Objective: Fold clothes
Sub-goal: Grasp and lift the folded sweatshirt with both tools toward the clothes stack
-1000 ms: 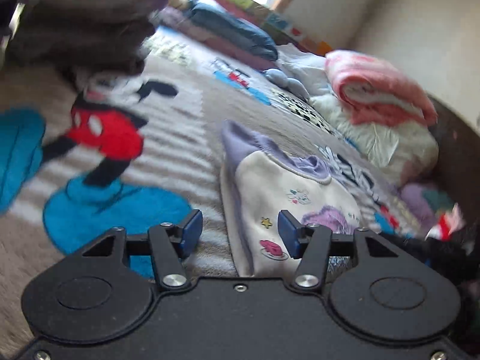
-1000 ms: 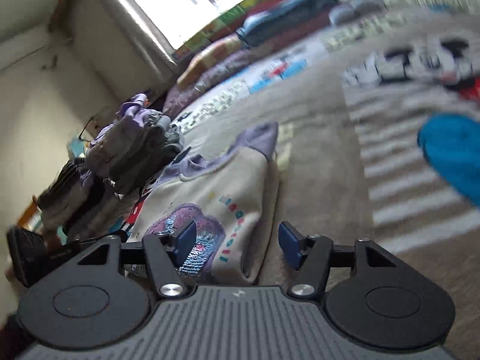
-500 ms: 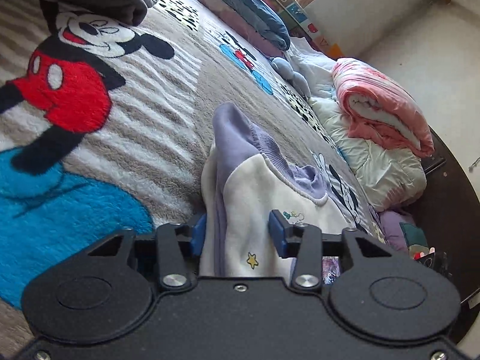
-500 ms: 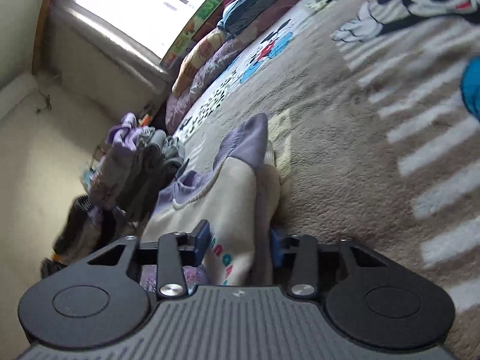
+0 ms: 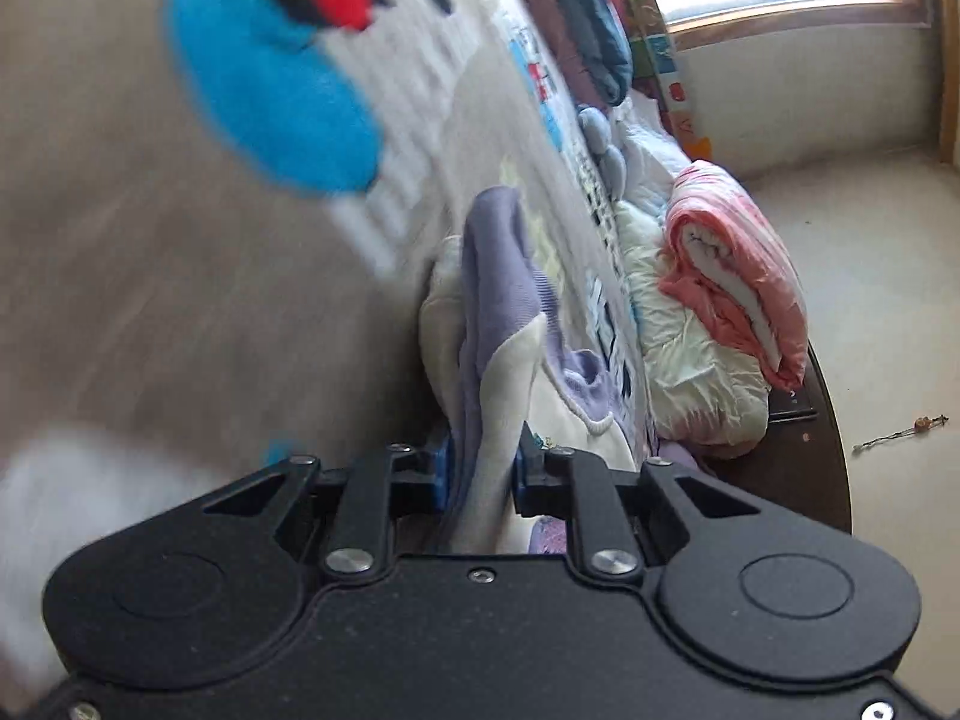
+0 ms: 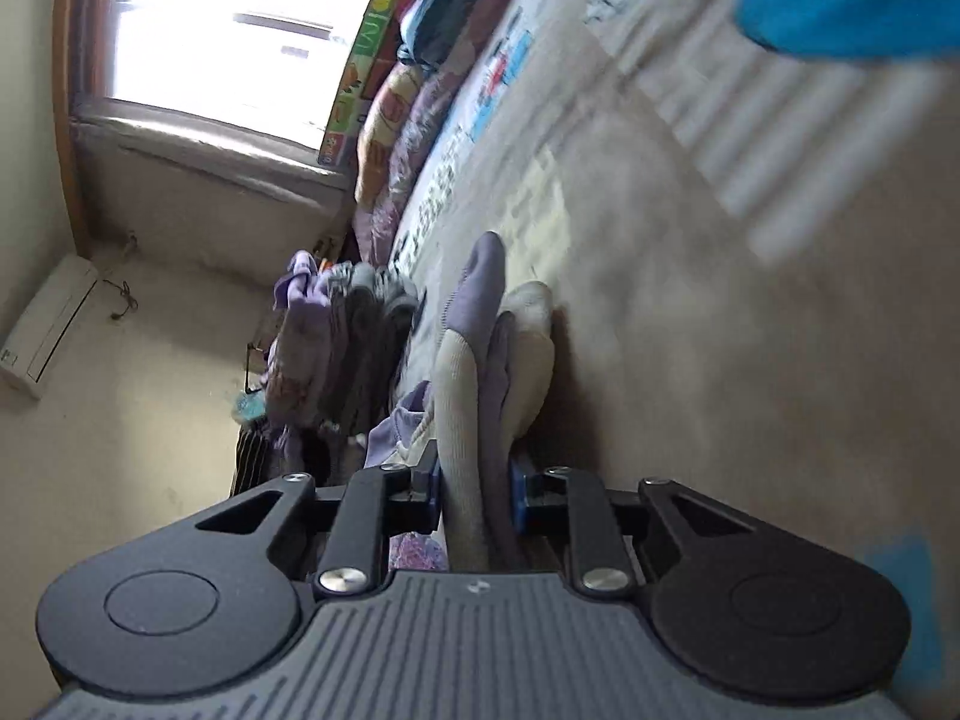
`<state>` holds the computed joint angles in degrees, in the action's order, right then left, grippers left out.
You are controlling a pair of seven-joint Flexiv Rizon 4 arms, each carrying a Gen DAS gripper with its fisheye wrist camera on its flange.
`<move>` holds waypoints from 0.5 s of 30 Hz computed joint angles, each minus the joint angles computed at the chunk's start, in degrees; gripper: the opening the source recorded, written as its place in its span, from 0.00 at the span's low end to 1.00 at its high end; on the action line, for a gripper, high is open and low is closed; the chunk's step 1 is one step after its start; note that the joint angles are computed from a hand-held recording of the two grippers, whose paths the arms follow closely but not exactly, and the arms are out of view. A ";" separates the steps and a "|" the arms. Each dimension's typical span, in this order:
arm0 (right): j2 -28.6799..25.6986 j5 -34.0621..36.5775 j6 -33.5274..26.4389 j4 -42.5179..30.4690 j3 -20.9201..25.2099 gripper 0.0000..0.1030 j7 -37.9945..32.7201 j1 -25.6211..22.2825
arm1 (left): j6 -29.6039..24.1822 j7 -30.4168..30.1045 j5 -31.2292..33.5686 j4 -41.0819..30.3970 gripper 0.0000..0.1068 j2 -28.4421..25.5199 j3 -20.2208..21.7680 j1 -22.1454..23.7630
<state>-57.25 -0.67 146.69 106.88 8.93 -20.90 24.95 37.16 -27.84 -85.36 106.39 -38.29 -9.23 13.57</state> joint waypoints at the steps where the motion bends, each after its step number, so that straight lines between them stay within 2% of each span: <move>1: 0.58 0.96 1.10 2.09 0.60 0.23 -0.30 0.83 | 0.60 1.82 -0.09 1.35 0.19 0.97 0.48 -0.09; 2: 1.67 3.23 0.82 3.80 0.08 0.26 -1.80 2.67 | 1.37 3.96 -0.39 2.64 0.21 1.93 0.95 -0.28; 4: 4.44 10.84 -1.89 5.80 -3.25 0.43 -8.01 8.58 | 4.32 11.20 -2.29 4.09 0.43 3.59 1.48 -1.48; 5: 5.36 14.66 -2.98 5.80 -5.58 0.47 -12.19 11.69 | 5.29 14.58 -3.09 4.53 0.47 4.24 1.61 -2.04; 6: 6.19 18.56 -4.62 5.46 -7.95 0.57 -16.53 14.70 | 6.33 18.15 -4.07 4.94 0.57 4.87 1.72 -2.67; 7: 6.66 21.75 -6.34 4.63 -9.57 0.64 -20.11 16.69 | 8.00 22.69 -5.90 5.34 0.61 5.34 1.71 -3.63; 8: 6.39 22.63 -6.53 3.78 -9.93 0.67 -21.42 17.07 | 9.97 26.70 -7.90 5.53 0.61 5.49 1.75 -4.75; 12: 3.39 20.79 -5.82 -0.46 -6.35 0.68 -21.33 13.62 | 10.57 29.77 -9.22 4.99 0.61 4.31 2.07 -5.76; 14: 1.88 21.46 -6.10 -2.93 -6.37 0.65 -22.29 13.67 | 10.39 30.35 -8.78 4.42 0.60 3.88 2.07 -5.90; 15: 1.42 22.21 -6.62 -3.98 -6.71 0.58 -23.11 14.05 | 10.67 30.30 -9.09 3.82 0.54 3.41 1.76 -6.14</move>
